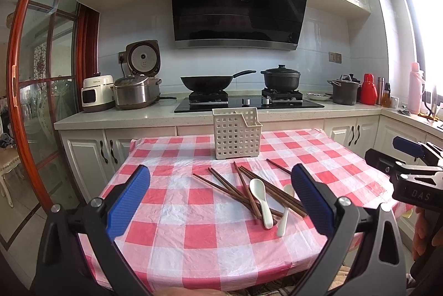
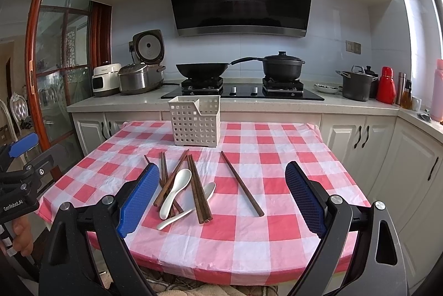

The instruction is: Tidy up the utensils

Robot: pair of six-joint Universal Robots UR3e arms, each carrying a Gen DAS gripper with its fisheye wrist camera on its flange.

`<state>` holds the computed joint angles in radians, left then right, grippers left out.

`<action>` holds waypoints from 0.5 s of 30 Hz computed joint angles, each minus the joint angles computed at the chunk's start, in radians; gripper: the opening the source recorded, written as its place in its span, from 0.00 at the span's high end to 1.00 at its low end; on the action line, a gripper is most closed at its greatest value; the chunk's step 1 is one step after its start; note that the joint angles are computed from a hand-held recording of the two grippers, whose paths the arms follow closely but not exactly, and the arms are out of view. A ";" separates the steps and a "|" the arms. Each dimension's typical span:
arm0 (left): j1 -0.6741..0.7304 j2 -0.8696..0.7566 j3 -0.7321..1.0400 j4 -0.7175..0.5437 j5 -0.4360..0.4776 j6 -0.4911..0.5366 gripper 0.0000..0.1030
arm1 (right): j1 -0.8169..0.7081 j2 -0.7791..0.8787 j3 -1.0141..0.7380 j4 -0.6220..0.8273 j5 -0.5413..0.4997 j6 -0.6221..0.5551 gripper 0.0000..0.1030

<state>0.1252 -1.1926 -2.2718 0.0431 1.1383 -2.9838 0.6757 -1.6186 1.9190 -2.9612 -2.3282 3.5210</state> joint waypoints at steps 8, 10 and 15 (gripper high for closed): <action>0.003 0.009 0.002 -0.018 -0.006 0.003 0.04 | 0.006 0.004 0.006 -0.023 -0.017 -0.008 0.16; 0.004 0.012 0.004 -0.026 -0.008 0.004 0.04 | 0.009 0.006 0.007 -0.031 -0.024 -0.011 0.16; 0.006 0.012 0.006 -0.035 -0.013 0.010 0.04 | 0.012 0.002 0.006 -0.026 -0.028 -0.009 0.16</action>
